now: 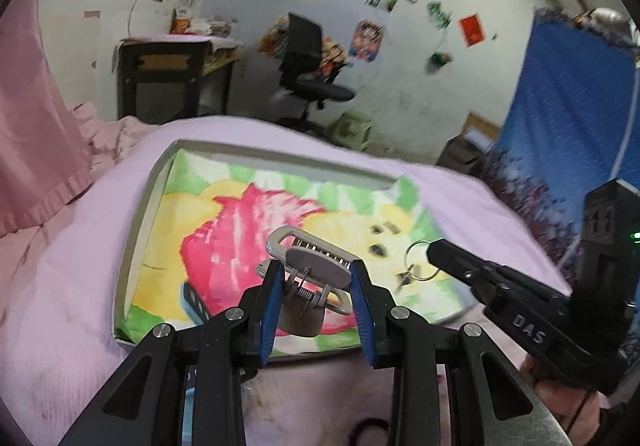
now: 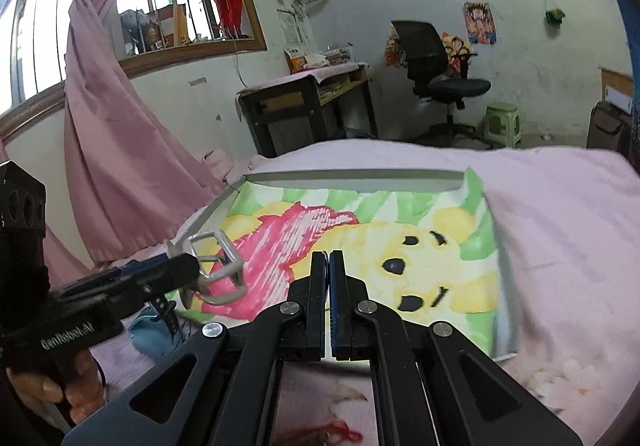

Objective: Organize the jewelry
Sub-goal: 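Carry the claw clip into the tray and open the left tool while the right tool drops the rings there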

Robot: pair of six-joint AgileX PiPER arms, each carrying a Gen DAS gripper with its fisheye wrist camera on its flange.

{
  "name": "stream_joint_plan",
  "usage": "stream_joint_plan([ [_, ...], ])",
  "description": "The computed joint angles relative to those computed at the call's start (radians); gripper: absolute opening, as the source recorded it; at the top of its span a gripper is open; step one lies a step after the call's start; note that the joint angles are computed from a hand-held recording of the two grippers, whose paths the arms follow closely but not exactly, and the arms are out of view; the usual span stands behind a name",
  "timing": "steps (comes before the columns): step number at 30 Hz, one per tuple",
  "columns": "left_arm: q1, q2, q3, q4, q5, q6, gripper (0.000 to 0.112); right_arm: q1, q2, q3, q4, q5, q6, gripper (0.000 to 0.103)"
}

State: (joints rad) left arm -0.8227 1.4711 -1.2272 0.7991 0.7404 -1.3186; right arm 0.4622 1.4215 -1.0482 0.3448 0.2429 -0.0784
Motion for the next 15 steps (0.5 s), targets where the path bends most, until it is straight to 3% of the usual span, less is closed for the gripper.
stream_joint_plan([
  [7,0.003,0.069,-0.062,-0.058,0.091,0.069,0.032,-0.007,0.085,-0.013,0.061,0.033,-0.045,0.002],
  [15,-0.020,0.010,-0.002,-0.033,0.078,0.008,0.032,-0.025,0.079,0.004,0.046,0.077,-0.017,0.003],
])
